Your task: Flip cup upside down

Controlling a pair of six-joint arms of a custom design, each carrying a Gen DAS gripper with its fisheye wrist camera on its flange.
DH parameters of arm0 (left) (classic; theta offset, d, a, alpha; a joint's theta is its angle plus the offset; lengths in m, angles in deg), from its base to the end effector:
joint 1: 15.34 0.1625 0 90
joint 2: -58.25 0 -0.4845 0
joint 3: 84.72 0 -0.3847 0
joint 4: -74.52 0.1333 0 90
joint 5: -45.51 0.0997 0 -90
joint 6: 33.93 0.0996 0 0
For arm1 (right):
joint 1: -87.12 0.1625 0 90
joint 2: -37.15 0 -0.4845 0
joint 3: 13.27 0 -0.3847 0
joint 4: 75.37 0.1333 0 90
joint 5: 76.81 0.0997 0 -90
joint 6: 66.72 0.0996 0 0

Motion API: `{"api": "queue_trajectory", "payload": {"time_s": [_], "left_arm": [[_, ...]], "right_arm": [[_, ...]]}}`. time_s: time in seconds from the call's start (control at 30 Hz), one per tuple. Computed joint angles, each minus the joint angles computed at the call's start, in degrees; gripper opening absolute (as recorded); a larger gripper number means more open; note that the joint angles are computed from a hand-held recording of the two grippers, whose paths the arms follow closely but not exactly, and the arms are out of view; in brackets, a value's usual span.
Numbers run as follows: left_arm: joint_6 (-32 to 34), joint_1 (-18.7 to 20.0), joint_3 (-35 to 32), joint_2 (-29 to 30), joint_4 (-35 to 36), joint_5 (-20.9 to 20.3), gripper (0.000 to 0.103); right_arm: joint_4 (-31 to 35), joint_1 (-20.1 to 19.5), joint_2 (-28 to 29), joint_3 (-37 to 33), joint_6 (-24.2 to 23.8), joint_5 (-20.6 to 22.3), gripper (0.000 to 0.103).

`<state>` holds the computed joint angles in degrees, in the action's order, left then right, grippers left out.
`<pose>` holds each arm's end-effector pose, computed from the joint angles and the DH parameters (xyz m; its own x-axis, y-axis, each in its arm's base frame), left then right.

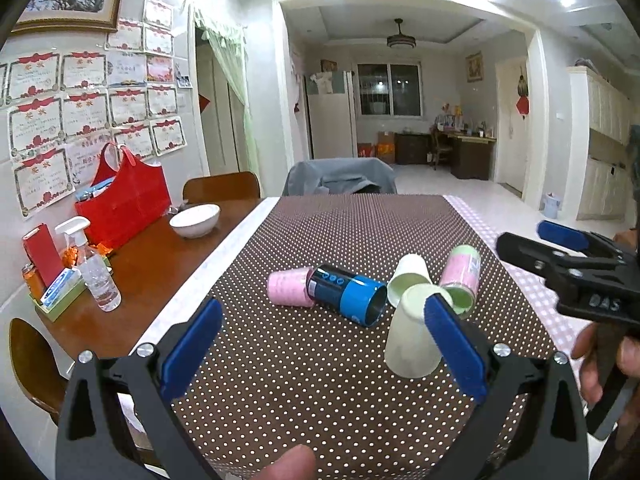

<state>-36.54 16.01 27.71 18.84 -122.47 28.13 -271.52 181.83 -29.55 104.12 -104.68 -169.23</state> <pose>-0.3816 -0.4999 0.1332 -0.6424 -0.0420 -0.7652 0.6797 0.4300 -0.5942 0.1758 -0.5613 0.3355 -0.7587 -0.3849 0.5256 -0.6510 0.4164 -0.6347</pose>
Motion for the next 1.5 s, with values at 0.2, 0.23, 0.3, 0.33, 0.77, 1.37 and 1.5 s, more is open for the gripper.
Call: {"api": "queue_trajectory", "payload": {"time_s": [0.2,0.23,0.3,0.33,0.77,1.37,1.5], "left_arm": [[-0.4,-1.5,-0.1,0.4,-1.0,2.0,0.099],[-0.2,-1.6,-0.2,0.5,-1.2,2.1,0.099],[0.5,-2.2,-0.3,0.9,-2.4,3.0,0.099],[1.1,-2.4,-0.4,1.2,-3.3,3.4,0.099],[8.6,-4.3,-0.7,2.8,-13.9,5.6,0.099],[12.6,-4.9,-1.0,3.1,-18.2,6.6,0.099],[13.3,-5.1,-1.0,3.2,-18.9,6.8,0.099]], "right_arm": [[-8.6,0.7,-2.5,5.1,1.4,-0.7,0.097],[-10.0,1.0,-2.7,5.9,1.3,-1.2,0.097],[-11.8,1.2,-3.0,7.0,1.5,-1.7,0.097],[-12.9,1.3,-3.1,7.6,1.9,-2.0,0.097],[-19.1,2.7,-1.8,9.2,1.9,-4.6,0.097],[-19.8,3.4,-1.3,9.4,2.0,-4.9,0.097],[-19.6,3.6,-1.3,9.3,1.9,-5.0,0.097]]}}
